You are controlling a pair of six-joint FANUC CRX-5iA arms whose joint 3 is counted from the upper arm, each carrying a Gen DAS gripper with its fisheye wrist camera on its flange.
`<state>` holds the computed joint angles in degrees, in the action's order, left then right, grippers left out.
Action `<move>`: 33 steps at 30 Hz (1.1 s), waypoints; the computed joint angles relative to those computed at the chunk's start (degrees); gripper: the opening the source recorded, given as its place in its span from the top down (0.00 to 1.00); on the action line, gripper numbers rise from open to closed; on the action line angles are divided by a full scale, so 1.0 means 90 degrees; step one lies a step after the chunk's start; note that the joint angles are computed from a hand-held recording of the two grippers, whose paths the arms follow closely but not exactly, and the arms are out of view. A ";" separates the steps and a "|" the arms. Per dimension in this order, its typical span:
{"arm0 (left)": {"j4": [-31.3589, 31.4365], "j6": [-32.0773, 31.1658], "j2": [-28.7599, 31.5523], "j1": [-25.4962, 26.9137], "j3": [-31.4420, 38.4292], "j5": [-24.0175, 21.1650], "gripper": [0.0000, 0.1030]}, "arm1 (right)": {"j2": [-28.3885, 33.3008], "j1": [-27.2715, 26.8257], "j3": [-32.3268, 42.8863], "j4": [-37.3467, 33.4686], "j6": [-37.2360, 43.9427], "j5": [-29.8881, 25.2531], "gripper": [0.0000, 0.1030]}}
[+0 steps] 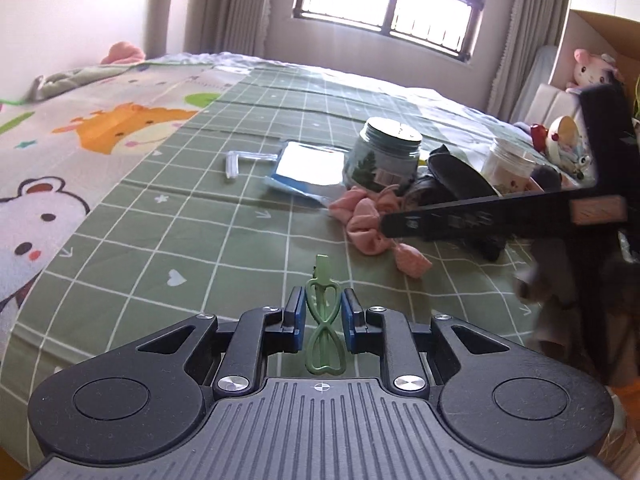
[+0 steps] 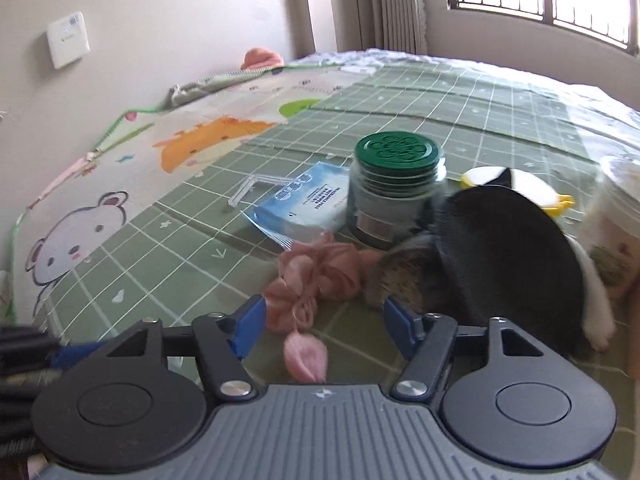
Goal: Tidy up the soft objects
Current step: 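Grasp the pink scrunchie with the right gripper while the left gripper holds the hair tie, then lower the pink scrunchie into the pink box and open the right gripper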
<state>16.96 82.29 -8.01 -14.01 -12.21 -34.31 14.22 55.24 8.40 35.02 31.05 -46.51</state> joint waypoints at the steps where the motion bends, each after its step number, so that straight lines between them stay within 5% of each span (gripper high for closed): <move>1: 0.0114 -0.0081 -0.0003 0.0035 -0.0064 0.0041 0.79 | 0.0221 -0.0028 0.0297 -0.0144 0.0130 -0.0149 0.37; 4: 0.0332 -0.0222 -0.0025 0.0102 -0.0192 0.0120 0.79 | 0.0707 -0.0100 0.0933 -0.0417 0.0359 -0.0541 0.38; 6: 0.0402 -0.0279 -0.0050 0.0143 -0.0260 0.0161 0.79 | 0.0875 -0.0090 0.1140 -0.0401 0.0572 -0.0704 0.55; 7: 0.0415 -0.0289 -0.0060 0.0151 -0.0275 0.0166 0.79 | 0.0895 -0.0077 0.1213 -0.0466 0.0758 -0.0743 0.77; 8: 0.0417 -0.0295 -0.0074 0.0155 -0.0292 0.0173 0.79 | 0.0871 -0.0059 0.1246 -0.0543 0.0858 -0.0767 0.81; 20: 0.0729 -0.0776 0.0107 -0.0567 -0.0065 0.0263 0.79 | -0.1308 0.0577 -0.1005 0.0646 -0.0140 -0.0764 0.83; 28: 0.0921 -0.1392 0.0800 -0.1829 0.0686 0.0202 0.79 | -0.3066 0.1342 -0.2838 0.1768 -0.1708 -0.2400 0.82; 33: 0.0465 -0.1326 0.1404 -0.2677 0.1495 0.0061 0.79 | -0.3900 0.1773 -0.3596 0.2064 -0.2508 -0.3412 0.82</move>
